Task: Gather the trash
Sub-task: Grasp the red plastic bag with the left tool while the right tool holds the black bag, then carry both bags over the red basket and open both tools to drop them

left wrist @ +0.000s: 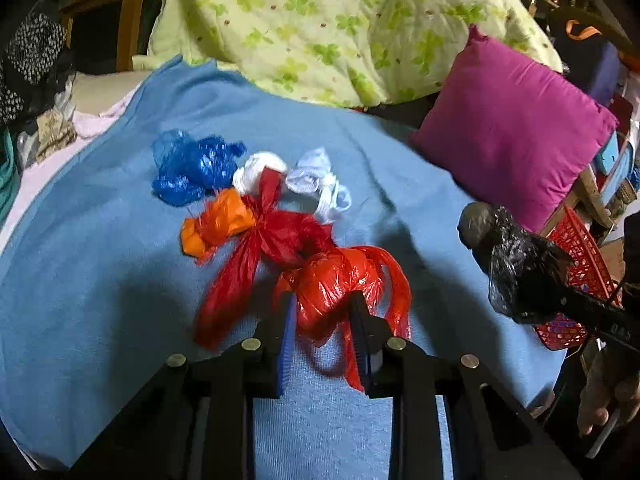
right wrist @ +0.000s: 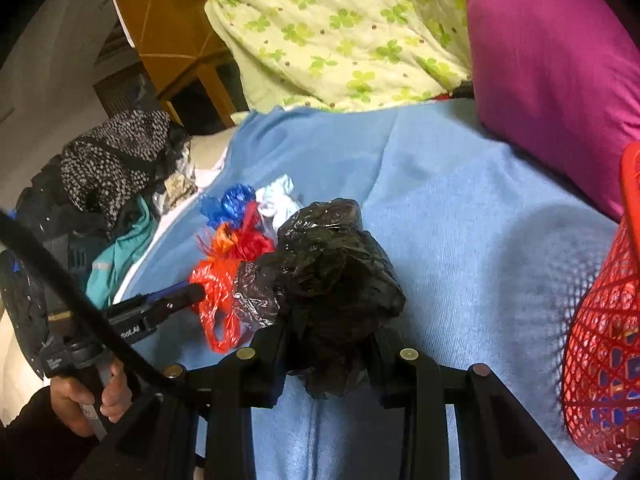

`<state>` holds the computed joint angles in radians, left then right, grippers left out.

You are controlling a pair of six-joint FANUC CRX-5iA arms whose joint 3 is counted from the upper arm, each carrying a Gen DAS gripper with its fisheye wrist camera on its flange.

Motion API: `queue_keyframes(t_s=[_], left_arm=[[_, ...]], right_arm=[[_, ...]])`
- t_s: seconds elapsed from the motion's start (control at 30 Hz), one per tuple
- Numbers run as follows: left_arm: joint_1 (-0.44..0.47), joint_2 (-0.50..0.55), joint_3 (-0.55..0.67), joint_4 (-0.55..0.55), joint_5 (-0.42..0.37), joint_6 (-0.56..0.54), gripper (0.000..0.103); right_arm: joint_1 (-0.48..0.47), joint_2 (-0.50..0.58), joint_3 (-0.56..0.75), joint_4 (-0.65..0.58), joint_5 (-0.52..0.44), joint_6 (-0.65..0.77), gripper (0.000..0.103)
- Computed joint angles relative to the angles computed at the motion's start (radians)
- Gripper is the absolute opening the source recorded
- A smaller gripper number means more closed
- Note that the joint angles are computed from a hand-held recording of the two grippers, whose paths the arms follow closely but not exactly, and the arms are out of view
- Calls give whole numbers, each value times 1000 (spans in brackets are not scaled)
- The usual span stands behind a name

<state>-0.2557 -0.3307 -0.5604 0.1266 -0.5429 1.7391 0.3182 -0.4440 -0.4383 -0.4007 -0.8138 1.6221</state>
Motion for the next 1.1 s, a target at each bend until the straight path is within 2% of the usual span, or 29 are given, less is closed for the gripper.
queue_keyframes(t_s=[0.1,0.3,0.47,0.57,0.63,0.8,0.97,1.1], left_arm=[[-11,-36,-2,-11,-1,13,27],[-65,-88,48,-110,-17,100,27],[-198,-64,197,-363,-104,311,27],[-285,-36,276,-487,-152,403,27],[-347,-8,333,-564,-189,456,27],[-479,64,456,-707,-261,524,27],[-573,145,565,-797,-325,541,27],[-617,200,628,-824,-349,535,27]], right_arm=[[-9,-35,-13,-13,29,8,34],[-63,-114,-30,-66,90,45,34],[-72,-179,-55,-34,149,15,34],[-154,-189,-35,-121,127,84,34],[-182,-197,-33,-136,127,98,34],[-308,-200,-9,-239,83,191,34],[-430,-202,5,-318,45,258,34],[-542,-191,21,-387,2,308,35]])
